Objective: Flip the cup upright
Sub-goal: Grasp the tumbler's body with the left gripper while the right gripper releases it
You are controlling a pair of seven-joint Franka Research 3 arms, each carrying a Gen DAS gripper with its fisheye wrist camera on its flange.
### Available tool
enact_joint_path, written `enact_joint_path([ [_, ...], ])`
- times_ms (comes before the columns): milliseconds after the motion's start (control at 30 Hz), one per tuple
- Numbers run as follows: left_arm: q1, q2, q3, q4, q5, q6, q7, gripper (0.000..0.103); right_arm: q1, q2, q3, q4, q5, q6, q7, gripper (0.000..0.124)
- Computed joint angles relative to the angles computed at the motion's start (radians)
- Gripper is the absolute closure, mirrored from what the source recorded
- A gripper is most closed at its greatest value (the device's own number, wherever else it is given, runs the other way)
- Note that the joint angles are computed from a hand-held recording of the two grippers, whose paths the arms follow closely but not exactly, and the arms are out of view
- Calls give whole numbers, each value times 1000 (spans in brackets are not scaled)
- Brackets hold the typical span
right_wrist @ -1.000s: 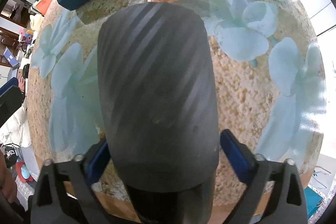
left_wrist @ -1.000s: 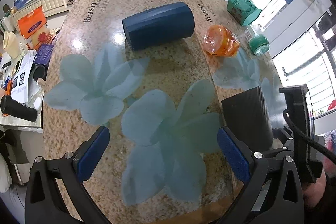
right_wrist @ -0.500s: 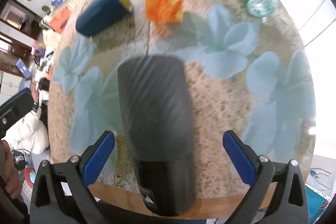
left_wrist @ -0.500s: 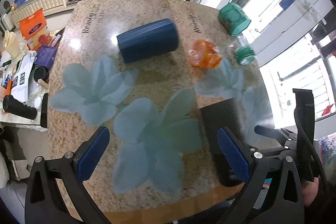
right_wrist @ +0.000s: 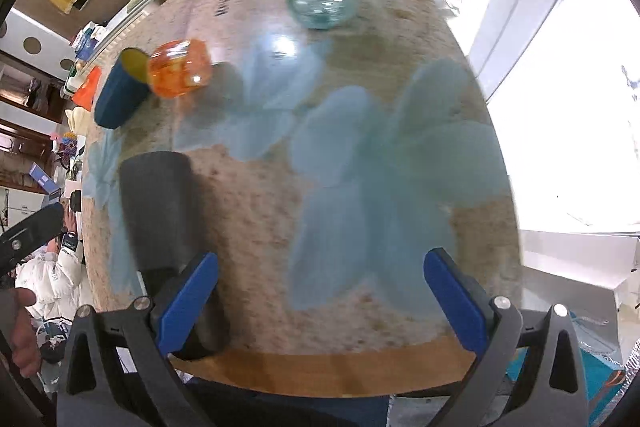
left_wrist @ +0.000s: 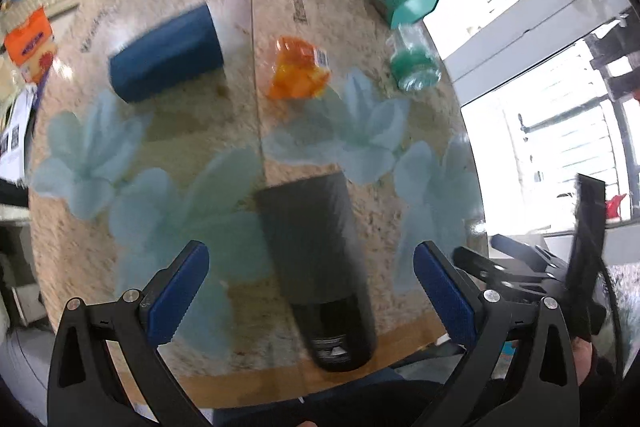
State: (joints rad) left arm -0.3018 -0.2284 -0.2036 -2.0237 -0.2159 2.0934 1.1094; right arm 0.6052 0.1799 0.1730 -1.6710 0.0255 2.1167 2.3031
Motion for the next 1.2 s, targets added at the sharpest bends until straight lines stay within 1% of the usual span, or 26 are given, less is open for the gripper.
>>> enact_joint_path([
  [100,0,54,-22,29,31,-23,-73,0,-27,-48,-5,-68,49,20,-46,21],
  [167,-3,89,-27,45,24,-31,-98,0,-47,-70,-8,-100,74,23,-82,21],
  [367,-1,187,-46,90,83,-82,-218,0,-96,-109,-16,-153,127,32,-164,21],
  [600,4,243,-50,81,69,-93,-268,0,-130,-107,-22,-169,184,31,-242,21],
  [667,7,238,-50,60,42,-68,-277,0,-135,-106,-23,-173,191,34,-249,21],
  [700,8,231,-50,50,28,-52,-280,2,-138,-108,-25,-176,195,36,-254,21],
  [767,7,233,-51,46,29,-44,-277,19,-143,-109,-27,-180,201,40,-256,21],
  [800,5,246,-53,64,52,-76,-288,23,-146,-109,-28,-182,205,39,-258,21],
  [1000,2,247,-57,58,58,-84,-300,23,-156,-117,-30,-196,222,39,-259,21],
  [1200,2,242,-57,63,50,-91,-268,23,-154,-128,-25,-214,231,51,-245,21],
])
